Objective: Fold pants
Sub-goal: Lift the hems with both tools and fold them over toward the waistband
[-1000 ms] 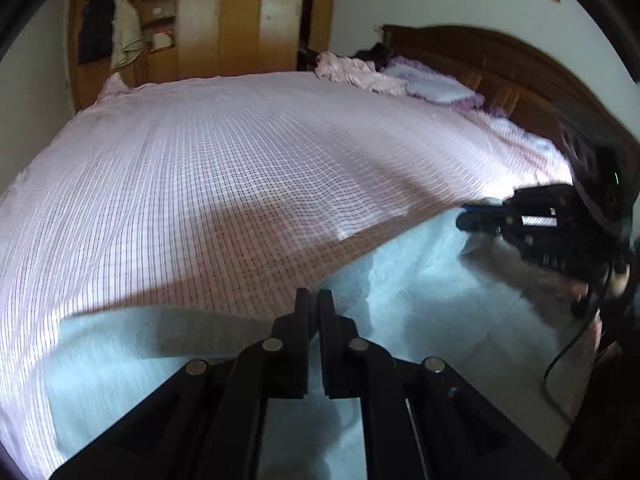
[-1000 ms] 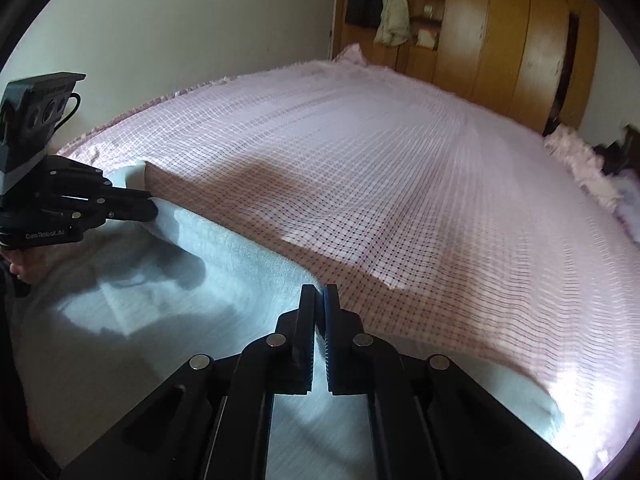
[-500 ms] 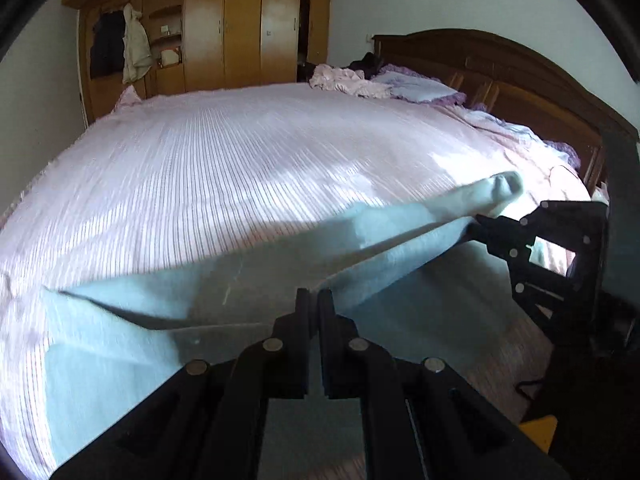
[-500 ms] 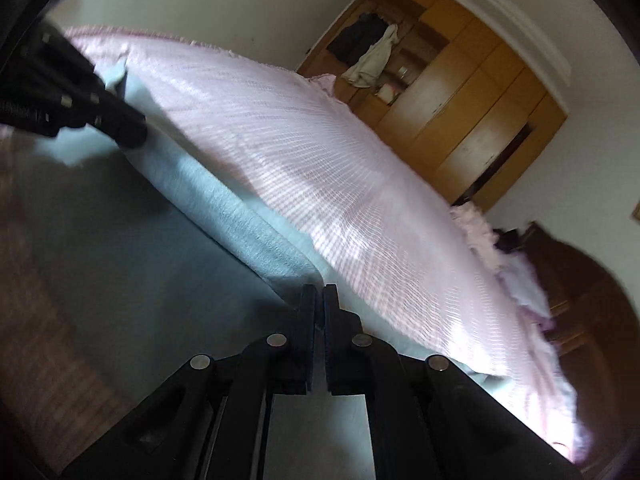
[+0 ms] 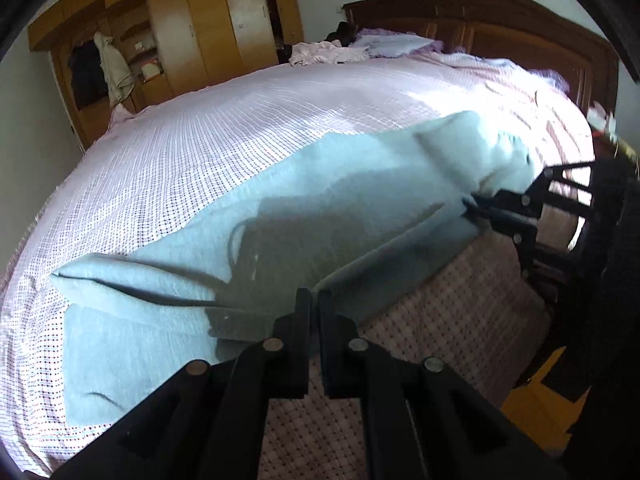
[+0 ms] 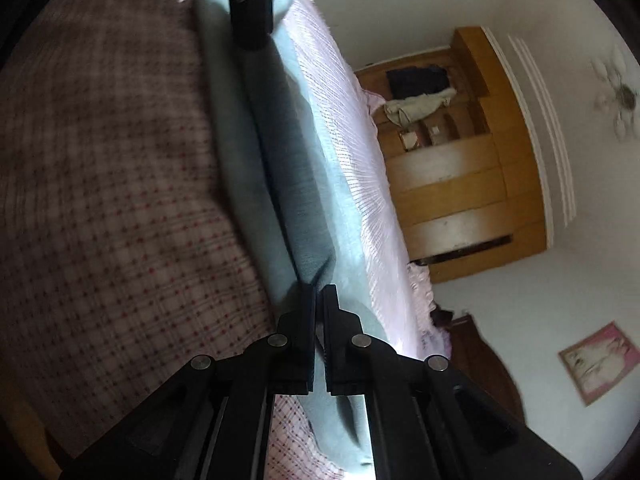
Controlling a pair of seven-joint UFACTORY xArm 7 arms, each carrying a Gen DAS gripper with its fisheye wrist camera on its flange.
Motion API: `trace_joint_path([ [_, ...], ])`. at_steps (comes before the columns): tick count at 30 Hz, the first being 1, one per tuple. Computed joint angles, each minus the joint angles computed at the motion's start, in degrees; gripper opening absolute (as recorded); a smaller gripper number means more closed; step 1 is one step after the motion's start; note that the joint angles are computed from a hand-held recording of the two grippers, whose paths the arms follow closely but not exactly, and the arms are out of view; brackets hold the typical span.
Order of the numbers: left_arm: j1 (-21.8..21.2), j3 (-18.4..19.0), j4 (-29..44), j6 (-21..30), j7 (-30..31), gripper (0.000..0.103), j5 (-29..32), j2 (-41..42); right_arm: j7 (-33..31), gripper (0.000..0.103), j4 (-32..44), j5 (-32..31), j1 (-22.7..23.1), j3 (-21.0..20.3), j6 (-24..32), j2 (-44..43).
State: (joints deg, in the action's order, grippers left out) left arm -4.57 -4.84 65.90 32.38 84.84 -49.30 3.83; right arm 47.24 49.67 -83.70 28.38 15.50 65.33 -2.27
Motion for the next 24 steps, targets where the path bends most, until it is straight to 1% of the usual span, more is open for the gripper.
trace_joint_path([
  [4, -0.5, -0.5, -1.5, -3.1, 2.7, 0.004, 0.3, 0.3, -4.6, 0.000, -0.2, -1.7, 0.3, -0.1, 0.2, 1.6],
  [10, -0.9, -1.0, -2.7, -5.4, 3.4, 0.004, 1.2, 0.8, -6.7, 0.000, 0.8, -1.9, 0.5, -0.8, 0.0, 2.2],
  [11, -1.0, -1.1, -2.8, -6.1, 3.6, 0.004, 1.3, 0.9, -7.0, 0.000, 0.8, -3.2, 0.5, -0.8, 0.6, 2.6],
  [13, -1.0, -1.5, -3.2, -7.3, 5.0, 0.004, 0.1, 1.0, -5.3, 0.000, -0.7, -4.4, 2.4, 0.6, 4.3, 3.6],
  [15, -0.9, -1.7, -2.9, -7.4, 5.7, 0.004, -0.9, 1.0, -4.0, 0.000, -0.9, -5.9, 3.3, 0.6, 5.6, 4.3],
  [16, -0.9, -1.6, -2.6, -7.1, 5.3, 0.004, -0.8, 1.1, -3.7, 0.009, -0.5, -6.9, 3.5, 0.3, 6.0, 4.7],
  [17, -0.8, -1.5, -2.3, -6.8, 5.0, 0.004, -0.6, 1.2, -3.2, 0.024, -0.2, -7.8, 3.7, 0.1, 6.5, 5.2],
  [18, -0.7, -1.5, -2.2, -6.6, 4.9, 0.004, -0.5, 1.3, -3.0, 0.029, 0.4, -8.5, 3.8, -0.1, 6.8, 5.5],
  [19, -0.7, -1.6, -2.2, -6.7, 5.1, 0.004, -0.5, 1.4, -3.0, 0.029, 0.7, -8.4, 3.8, -0.4, 6.2, 5.3],
  [20, -0.7, -1.6, -2.3, -6.9, 5.2, 0.004, -0.4, 1.3, -3.3, 0.020, 1.3, -7.1, 3.5, -0.8, 4.2, 4.9],
  [21, -0.8, -1.7, -2.4, -7.2, 5.4, 0.004, -0.4, 1.3, -3.1, 0.005, 1.7, -6.1, 3.1, -1.1, 2.2, 4.3],
  [22, -0.8, -1.8, -2.4, -7.6, 5.9, 0.004, -0.9, 1.4, -2.2, 0.000, 2.1, -5.3, 2.6, -1.4, 0.3, 4.1],
  [24, -1.1, -2.2, -1.3, -8.9, 6.5, 0.004, -0.7, 2.4, -2.7, 0.000, 3.1, -5.5, 1.7, -2.0, -1.6, 4.1],
])
